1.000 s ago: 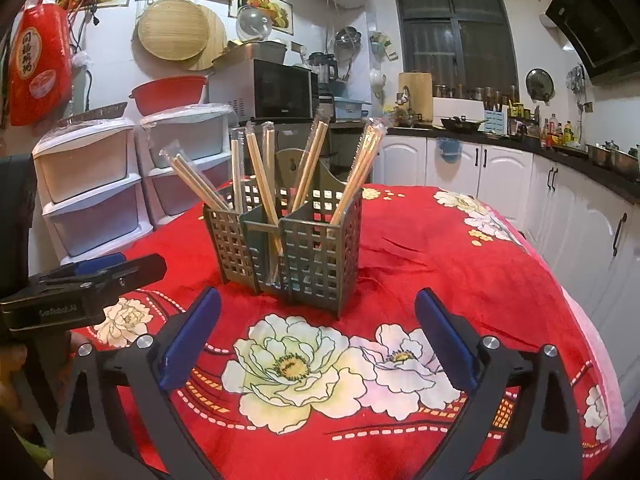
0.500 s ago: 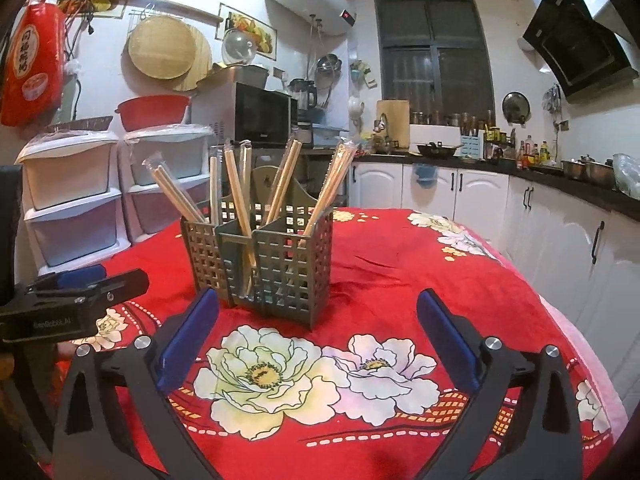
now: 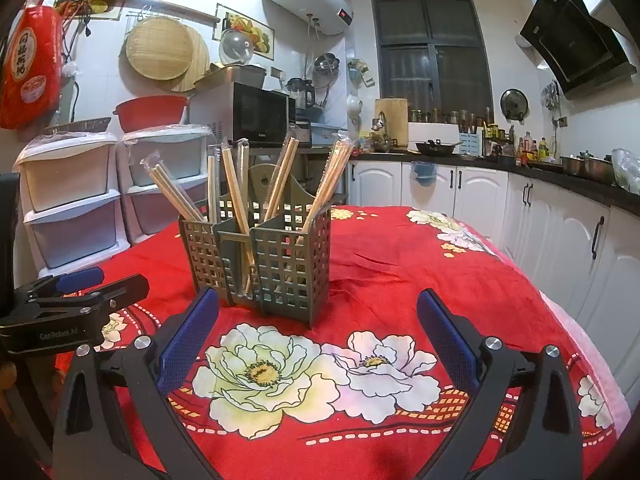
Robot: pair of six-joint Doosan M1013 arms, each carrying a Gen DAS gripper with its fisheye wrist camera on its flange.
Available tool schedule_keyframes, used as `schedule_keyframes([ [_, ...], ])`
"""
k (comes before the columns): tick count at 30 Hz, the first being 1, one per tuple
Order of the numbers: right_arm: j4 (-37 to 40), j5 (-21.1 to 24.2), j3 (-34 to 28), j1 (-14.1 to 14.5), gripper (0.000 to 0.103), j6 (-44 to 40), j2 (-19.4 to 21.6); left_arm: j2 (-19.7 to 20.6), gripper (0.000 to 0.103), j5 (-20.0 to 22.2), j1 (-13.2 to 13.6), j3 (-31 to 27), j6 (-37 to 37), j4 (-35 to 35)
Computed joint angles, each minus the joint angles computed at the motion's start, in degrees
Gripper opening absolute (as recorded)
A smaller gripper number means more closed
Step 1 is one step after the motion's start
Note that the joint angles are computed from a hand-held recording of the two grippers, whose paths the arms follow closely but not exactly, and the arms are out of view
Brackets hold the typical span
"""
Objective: Organize utensils
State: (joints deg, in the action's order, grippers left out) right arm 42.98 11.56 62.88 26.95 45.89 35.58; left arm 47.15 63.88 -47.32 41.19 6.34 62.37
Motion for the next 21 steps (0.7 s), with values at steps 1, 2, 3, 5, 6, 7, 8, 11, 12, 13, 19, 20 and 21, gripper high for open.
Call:
schedule_keyframes([
  [1,0.0,0.0,0.0,0.0,0.096,0.0,0.0,0.0,0.091,0.0,0.0,0.0,-0.1,-0.1],
  [2,0.0,-0.1,0.0,0.0,0.096,0.0,0.0,0.1,0.091,0.3,0.0,-0.1,-0.2,-0.2],
  [3,0.0,0.0,0.0,0.0,0.096,0.0,0.0,0.1,0.091,0.5,0.0,-0.2,-0.2,-0.2],
  [5,-0.4,-0.1,0.0,0.0,0.096,0.4,0.0,0.2,0.091,0.7,0.0,-0.3,-0.4,-0.4],
  [6,-0.3,0.0,0.0,0.0,0.096,0.4,0.0,0.1,0.091,0.8,0.0,-0.3,-0.4,-0.5],
  [7,-0.4,0.1,0.0,0.0,0.096,0.5,0.0,0.2,0.091,0.8,0.1,-0.3,-0.4,-0.6],
  [8,-1.0,0.2,-0.1,0.0,0.096,1.2,0.1,0.2,0.091,1.0,0.0,-0.5,-0.3,-0.6],
  [11,-1.4,0.2,-0.1,0.0,0.096,1.6,0.1,0.3,0.091,1.1,0.0,-0.6,-0.3,-0.6],
  [12,-1.3,0.2,-0.1,0.0,0.096,1.6,0.1,0.3,0.091,1.1,0.0,-0.6,-0.3,-0.6],
  [13,-1.5,0.3,-0.2,0.0,0.096,1.8,0.2,0.3,0.091,1.1,0.1,-0.7,-0.2,-0.7],
  [19,-1.3,0.2,-0.1,0.0,0.096,1.5,0.1,0.2,0.091,1.3,0.0,-0.4,-0.6,-0.1],
  [20,-1.3,0.2,-0.1,0.0,0.096,1.5,0.1,0.2,0.091,1.3,0.0,-0.5,-0.6,-0.2],
  [21,-1.0,0.1,-0.1,0.0,0.096,1.3,0.1,0.2,0.091,1.3,0.0,-0.4,-0.7,-0.1],
])
